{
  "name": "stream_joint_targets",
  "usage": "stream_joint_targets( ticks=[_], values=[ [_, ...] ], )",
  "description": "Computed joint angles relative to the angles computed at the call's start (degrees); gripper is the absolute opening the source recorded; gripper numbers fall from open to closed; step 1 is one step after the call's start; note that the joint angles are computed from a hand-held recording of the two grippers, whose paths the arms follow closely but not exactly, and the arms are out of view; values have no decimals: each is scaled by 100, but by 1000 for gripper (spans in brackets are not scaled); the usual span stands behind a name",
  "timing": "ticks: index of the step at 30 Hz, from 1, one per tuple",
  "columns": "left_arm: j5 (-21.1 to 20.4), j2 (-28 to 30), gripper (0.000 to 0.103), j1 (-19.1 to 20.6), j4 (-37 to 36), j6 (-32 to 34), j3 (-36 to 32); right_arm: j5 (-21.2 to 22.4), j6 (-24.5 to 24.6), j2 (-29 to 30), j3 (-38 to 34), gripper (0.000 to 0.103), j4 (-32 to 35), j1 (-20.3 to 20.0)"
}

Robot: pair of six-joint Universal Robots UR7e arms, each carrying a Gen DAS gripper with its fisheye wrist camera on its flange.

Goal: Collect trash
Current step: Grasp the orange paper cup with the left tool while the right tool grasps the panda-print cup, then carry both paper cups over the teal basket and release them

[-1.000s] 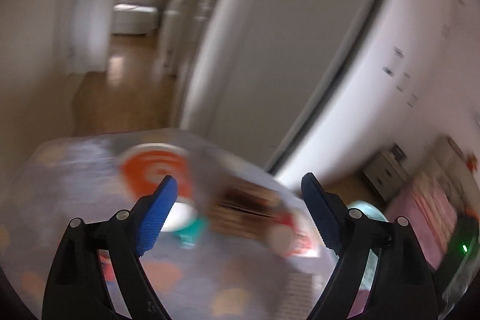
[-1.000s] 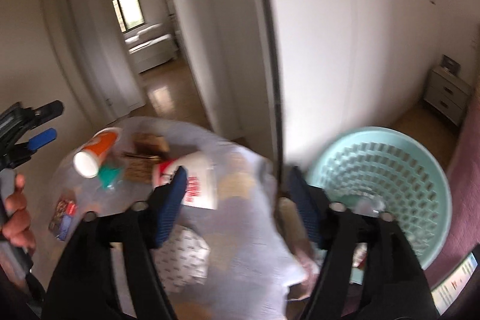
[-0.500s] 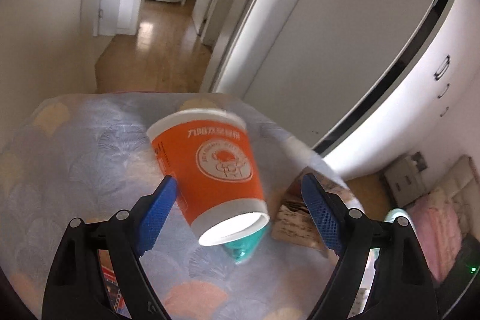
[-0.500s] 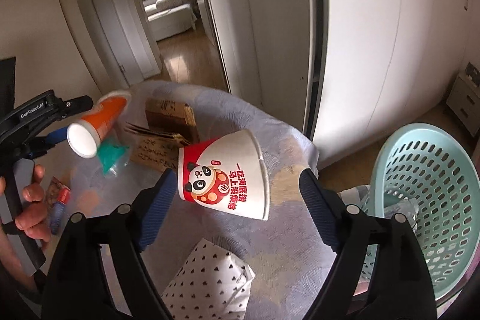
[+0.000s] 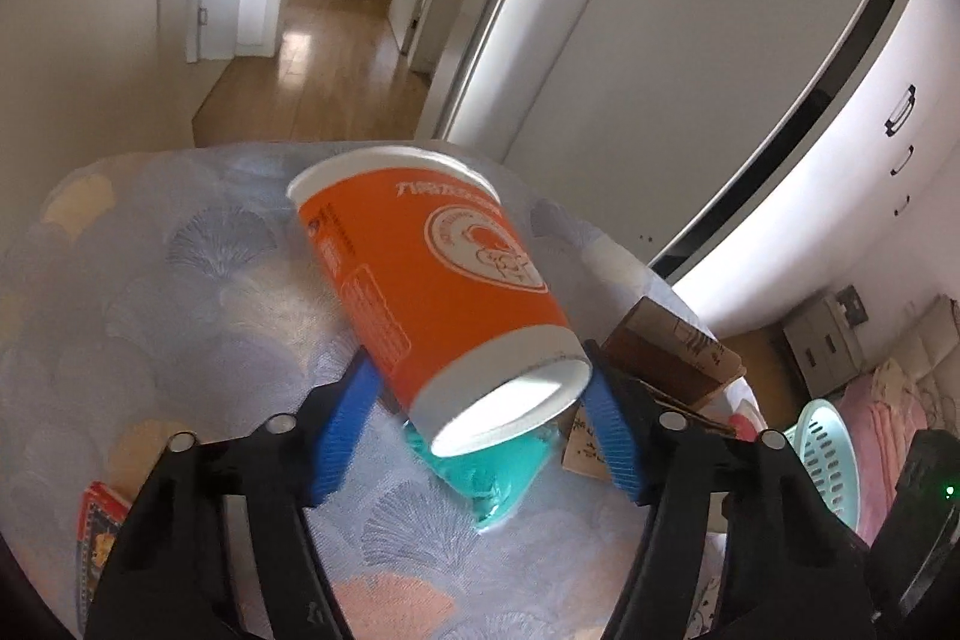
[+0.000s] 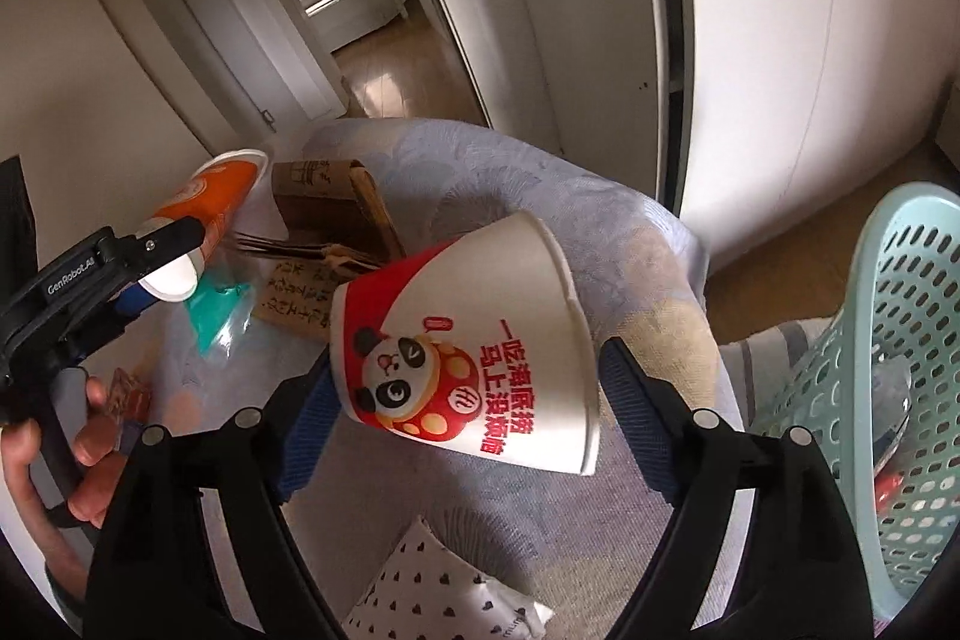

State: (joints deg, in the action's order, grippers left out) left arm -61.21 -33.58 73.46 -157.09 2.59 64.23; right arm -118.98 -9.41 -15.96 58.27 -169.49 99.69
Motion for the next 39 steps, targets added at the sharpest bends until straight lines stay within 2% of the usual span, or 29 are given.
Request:
stream_joint_targets(
  ticks=[2, 4, 12, 18, 23, 26, 30, 34, 39],
  values=[
    [-24, -19, 61, 0, -42, 11, 32, 64, -74, 0, 11, 72, 7, 2],
    [-65, -49, 54, -1, -164, 72, 90, 32, -173, 18, 33, 72, -74, 19],
    [-143, -245, 53, -106, -693, 451, 488, 91, -385, -126, 422, 72, -693, 60],
    [-686, -721, 53, -202, -1032, 276, 1174, 173, -414, -478, 1006, 72, -1346, 145],
    [-1029, -1018, 53, -457, -1407, 531, 1697, 212, -327, -931, 1687, 72, -2013, 201],
    [-1293, -1035, 53, -613, -1454, 625, 1871, 67, -307, -1186, 2029, 72, -2391, 218],
    [-1561, -856, 53, -834, -1416, 781, 1985, -429, -294, -1520, 2513, 72, -3002, 210],
    [-1935, -435, 53, -986, -964, 883, 1726, -750, -40, -1934, 3000, 72, -3285, 80],
    [-2134, 122, 53, -1124, -281, 975, 1175, -1116, 415, -2413, 3437, 72, -3324, -134]
  ],
)
